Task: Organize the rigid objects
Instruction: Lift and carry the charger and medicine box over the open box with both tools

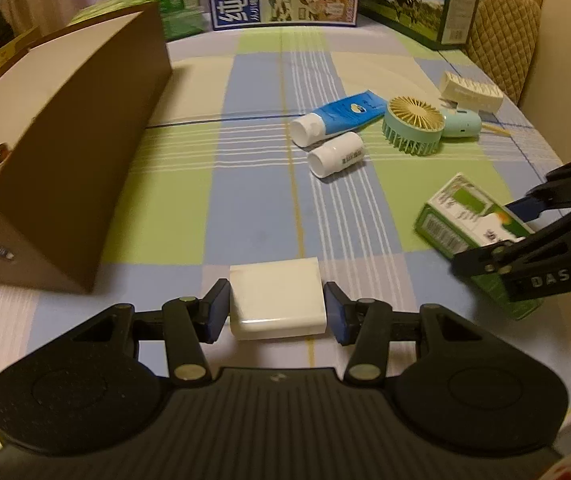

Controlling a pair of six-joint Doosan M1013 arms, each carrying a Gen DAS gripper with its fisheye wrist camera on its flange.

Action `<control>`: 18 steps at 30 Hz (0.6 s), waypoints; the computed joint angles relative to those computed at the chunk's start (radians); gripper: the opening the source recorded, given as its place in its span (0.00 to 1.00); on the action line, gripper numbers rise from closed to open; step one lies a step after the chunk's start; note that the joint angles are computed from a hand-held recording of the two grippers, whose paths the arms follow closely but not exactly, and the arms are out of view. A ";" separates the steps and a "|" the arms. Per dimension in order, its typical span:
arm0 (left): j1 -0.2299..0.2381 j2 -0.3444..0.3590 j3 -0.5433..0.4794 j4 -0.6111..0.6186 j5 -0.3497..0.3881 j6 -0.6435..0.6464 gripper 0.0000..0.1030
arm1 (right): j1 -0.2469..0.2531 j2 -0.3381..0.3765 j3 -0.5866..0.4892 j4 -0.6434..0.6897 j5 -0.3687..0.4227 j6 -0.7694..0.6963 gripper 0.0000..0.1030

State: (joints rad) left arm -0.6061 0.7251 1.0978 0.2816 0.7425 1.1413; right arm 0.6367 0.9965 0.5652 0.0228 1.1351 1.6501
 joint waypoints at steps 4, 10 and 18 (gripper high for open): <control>0.006 -0.027 0.032 0.004 -0.020 -0.024 0.44 | 0.009 0.028 -0.066 0.042 0.012 -0.045 0.51; 0.022 -0.058 0.052 -0.009 -0.058 -0.024 0.44 | 0.018 0.060 -0.153 0.071 0.031 -0.040 0.51; 0.046 -0.088 0.048 -0.094 -0.122 0.118 0.44 | 0.027 0.055 -0.186 0.040 0.003 0.078 0.51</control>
State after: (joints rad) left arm -0.5602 0.6375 1.1453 0.1877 0.6200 1.2589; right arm 0.6635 1.0514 0.3791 0.0627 1.1383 1.7283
